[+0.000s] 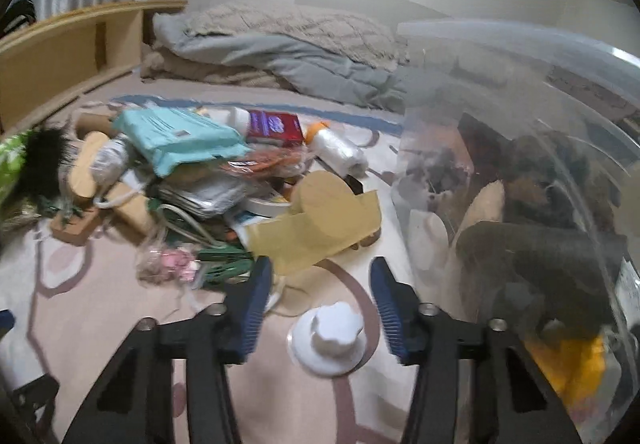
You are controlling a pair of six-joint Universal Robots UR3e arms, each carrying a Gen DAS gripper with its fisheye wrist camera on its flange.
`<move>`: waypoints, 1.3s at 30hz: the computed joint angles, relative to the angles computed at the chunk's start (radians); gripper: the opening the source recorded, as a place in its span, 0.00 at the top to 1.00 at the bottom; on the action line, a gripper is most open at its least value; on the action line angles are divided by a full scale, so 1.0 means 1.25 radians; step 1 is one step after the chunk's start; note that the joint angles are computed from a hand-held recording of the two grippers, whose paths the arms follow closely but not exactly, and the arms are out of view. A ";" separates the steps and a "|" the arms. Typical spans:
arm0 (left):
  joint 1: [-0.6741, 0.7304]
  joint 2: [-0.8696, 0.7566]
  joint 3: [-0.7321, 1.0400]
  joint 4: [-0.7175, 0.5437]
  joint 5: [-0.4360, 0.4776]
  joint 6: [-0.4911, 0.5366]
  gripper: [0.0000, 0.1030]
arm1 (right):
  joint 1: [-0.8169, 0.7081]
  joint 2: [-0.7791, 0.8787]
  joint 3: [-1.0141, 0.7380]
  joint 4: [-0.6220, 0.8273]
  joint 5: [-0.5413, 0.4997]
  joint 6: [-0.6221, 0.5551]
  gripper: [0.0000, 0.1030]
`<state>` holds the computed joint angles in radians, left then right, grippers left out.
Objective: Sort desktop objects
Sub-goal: 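Move the right tool down to the white knob-topped suction cup, then close the right tool on the white knob while the left tool approaches the clothespin coaster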
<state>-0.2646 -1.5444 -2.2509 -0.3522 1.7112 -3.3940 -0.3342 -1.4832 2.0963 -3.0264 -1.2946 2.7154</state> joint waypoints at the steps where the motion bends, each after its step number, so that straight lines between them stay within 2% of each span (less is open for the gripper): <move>1: 0.003 -0.003 -0.002 0.004 -0.004 0.002 0.00 | 0.010 0.023 -0.020 0.002 -0.021 0.003 0.55; 7: 0.014 -0.005 -0.011 0.020 -0.020 0.005 0.00 | 0.040 0.100 -0.074 0.049 -0.113 -0.007 0.62; 14: 0.076 0.050 -0.042 0.018 -0.100 0.017 0.00 | -0.001 0.004 0.002 0.138 -0.074 -0.045 0.62; 18: 0.102 0.072 -0.050 0.021 -0.122 -0.001 0.00 | -0.016 -0.060 0.052 0.196 -0.093 -0.081 0.62; 24: 0.154 0.083 -0.048 0.036 -0.148 0.016 0.00 | -0.115 -0.185 0.114 0.328 -0.014 -0.126 0.62; 26: 0.153 0.057 -0.027 0.045 -0.136 0.019 0.00 | -0.152 -0.236 0.149 0.361 0.013 -0.154 0.62; 35: 0.168 0.016 0.005 0.037 -0.128 0.054 0.00 | -0.365 -0.481 0.191 0.705 0.174 -0.301 0.62; 37: 0.168 -0.005 0.024 0.039 -0.127 0.059 0.00 | -0.383 -0.505 0.197 0.695 0.216 -0.309 0.62; 39: 0.168 -0.031 0.046 0.038 -0.127 0.061 0.00 | -0.354 -0.483 0.203 0.590 0.225 -0.275 0.62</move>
